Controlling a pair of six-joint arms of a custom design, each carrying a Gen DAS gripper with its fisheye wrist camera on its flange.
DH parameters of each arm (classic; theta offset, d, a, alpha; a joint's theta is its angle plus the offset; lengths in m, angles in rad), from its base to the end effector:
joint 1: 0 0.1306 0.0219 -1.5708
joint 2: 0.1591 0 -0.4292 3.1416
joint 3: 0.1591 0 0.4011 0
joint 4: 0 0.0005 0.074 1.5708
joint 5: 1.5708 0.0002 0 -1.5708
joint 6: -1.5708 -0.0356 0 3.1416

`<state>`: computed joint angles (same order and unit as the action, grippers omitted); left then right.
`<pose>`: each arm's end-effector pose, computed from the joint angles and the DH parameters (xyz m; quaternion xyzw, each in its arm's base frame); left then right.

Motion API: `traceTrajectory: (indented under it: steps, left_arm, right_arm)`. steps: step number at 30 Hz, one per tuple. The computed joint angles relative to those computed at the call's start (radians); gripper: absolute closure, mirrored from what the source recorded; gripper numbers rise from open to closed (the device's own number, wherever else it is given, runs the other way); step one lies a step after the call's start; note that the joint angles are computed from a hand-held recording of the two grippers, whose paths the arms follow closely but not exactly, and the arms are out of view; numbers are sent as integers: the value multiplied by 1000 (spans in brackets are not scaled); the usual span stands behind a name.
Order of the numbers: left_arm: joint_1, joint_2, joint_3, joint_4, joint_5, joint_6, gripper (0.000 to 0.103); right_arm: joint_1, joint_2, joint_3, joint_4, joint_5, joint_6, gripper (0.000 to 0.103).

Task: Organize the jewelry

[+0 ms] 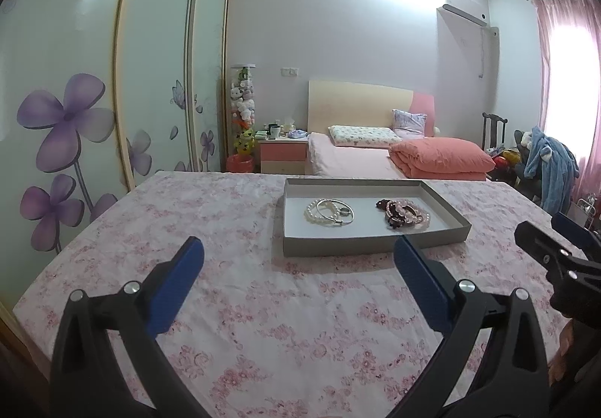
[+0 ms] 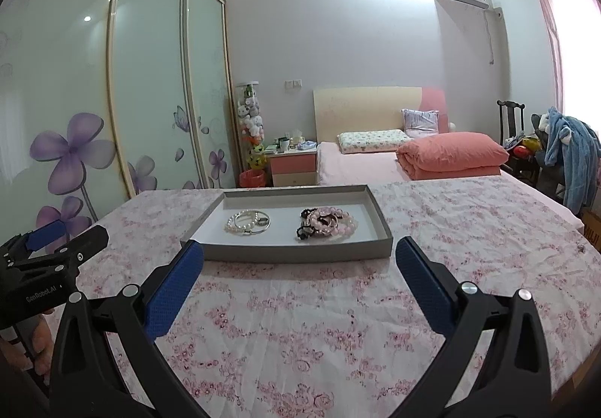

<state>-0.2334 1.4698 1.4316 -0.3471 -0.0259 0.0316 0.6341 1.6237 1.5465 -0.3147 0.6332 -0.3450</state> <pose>0.5343 -0.1266 0.5024 0.0763 0.8258 -0.0632 0.5551 0.5017 0.3422 0.4798 0.0575 0.8066 0.0200 0.5879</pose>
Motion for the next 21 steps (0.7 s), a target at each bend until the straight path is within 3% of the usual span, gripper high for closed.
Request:
traceTrajectory:
  steps: [21]
  left_arm:
    - [-1,4,-2,-6,-7,9,4]
  right_arm:
    - [1,-5,-9,4,-7,-13,2]
